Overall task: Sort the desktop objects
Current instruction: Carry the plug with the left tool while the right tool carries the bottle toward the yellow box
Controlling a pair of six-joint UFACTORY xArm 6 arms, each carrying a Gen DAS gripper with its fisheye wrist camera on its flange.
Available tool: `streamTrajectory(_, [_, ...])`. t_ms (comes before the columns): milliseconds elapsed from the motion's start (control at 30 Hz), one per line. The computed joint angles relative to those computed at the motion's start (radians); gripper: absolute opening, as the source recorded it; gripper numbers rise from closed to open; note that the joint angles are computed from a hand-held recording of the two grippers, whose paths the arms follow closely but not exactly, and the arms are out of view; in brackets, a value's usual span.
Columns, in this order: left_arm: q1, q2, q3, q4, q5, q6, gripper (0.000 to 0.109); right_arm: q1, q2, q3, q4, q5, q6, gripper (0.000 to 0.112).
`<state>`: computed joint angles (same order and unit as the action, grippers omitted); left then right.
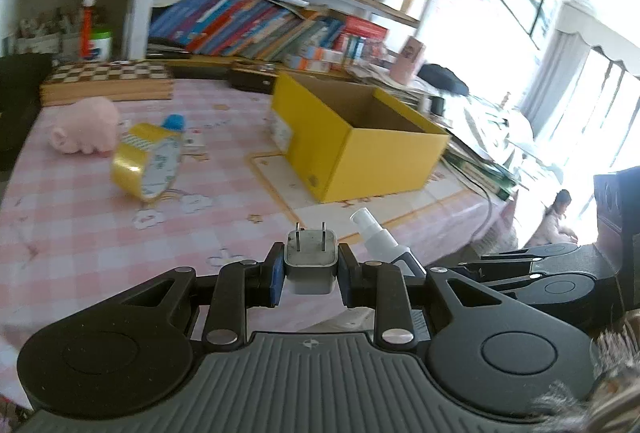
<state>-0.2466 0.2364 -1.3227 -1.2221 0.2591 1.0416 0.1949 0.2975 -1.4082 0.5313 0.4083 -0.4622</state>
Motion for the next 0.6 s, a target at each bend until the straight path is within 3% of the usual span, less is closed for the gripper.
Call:
streamTrajectory(333, [-0.024,0.047,-0.069,0.009,0.11,0.055,0.024,-0.039,-0.066,0.106,-0.099,-0.057,0.146,0.032])
streamTrajectory(600, [-0.041,0.098,-0.139,0.056,0.151,0.027,0.024,-0.069,-0.063,0.103,-0.122,-0.056,0.177,0.032])
